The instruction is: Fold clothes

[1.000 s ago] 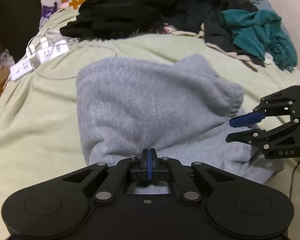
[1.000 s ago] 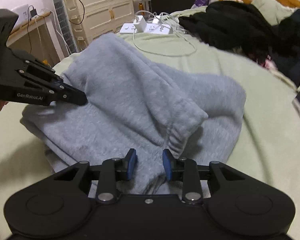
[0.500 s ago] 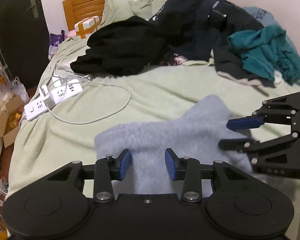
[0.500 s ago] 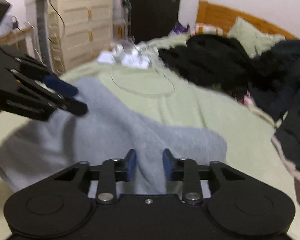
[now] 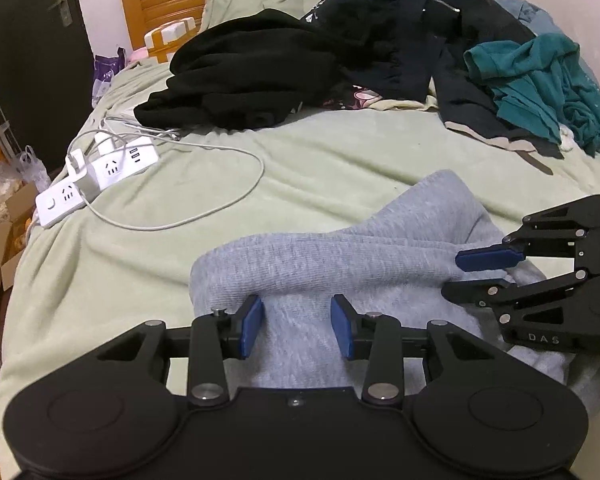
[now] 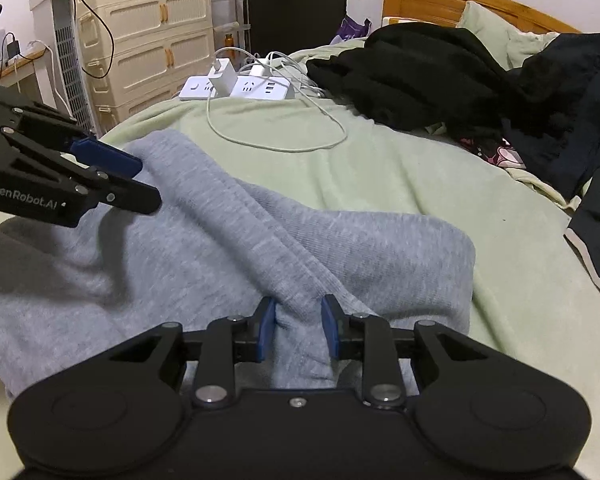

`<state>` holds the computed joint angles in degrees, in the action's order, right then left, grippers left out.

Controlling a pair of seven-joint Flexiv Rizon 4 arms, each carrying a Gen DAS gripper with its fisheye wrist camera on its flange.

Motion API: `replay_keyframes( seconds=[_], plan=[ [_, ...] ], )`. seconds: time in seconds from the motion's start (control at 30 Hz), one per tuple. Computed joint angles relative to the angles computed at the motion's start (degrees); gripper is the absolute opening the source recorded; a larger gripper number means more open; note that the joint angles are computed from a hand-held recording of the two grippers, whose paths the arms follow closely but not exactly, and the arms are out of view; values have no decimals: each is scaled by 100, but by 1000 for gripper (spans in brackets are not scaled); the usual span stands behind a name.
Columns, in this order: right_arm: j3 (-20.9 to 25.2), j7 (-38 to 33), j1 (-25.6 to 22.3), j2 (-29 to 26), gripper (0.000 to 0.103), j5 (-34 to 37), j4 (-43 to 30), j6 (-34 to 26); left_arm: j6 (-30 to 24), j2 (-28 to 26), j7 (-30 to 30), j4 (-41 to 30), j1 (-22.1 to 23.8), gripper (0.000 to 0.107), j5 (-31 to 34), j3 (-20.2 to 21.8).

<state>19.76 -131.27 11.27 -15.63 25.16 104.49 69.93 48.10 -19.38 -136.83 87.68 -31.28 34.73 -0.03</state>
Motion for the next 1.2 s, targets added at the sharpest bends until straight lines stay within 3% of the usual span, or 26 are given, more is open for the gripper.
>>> replay_keyframes(
  seconds=[0.1,0.13,0.17,0.2,0.3,0.43,0.57,0.67,0.77,0.9,1.07,1.13,1.2],
  plan=[
    [-87,172,103,201,29,-219,141,58,155,152,-91,125,35,50,-150,-45],
    [-107,258,118,310,35,-260,174,13,285,248,-104,248,90,66,-327,-91],
    [-93,267,89,436,55,-190,194,-54,417,344,-112,372,145,76,-508,-138],
    [-80,231,57,560,61,-64,205,-127,550,438,-114,497,199,76,-696,-185],
    [-124,-70,-23,1020,61,474,282,-608,203,708,-98,569,70,76,-607,-276],
    [-363,-35,197,1337,61,406,690,-867,-886,701,126,351,-19,76,-600,-497],
    [-559,76,420,1388,61,311,905,-834,-1209,591,-48,317,-23,76,-676,-549],
    [-624,313,520,1274,63,73,965,-765,-1112,555,-371,465,8,79,-811,-520],
    [-686,585,477,1142,75,147,892,-960,-769,590,-972,811,125,84,-1245,-470],
    [-623,580,483,1181,74,-83,1032,-792,-910,588,-996,697,99,84,-1144,-512],
    [-715,668,409,1378,74,70,790,-1186,-1011,730,-875,633,164,82,-1207,-528],
    [-782,699,385,1422,81,143,679,-1264,-1165,793,-809,539,165,85,-1094,-541],
    [-866,765,337,1436,96,251,523,-1346,-1085,820,-727,561,251,96,-1142,-538]
  ],
)
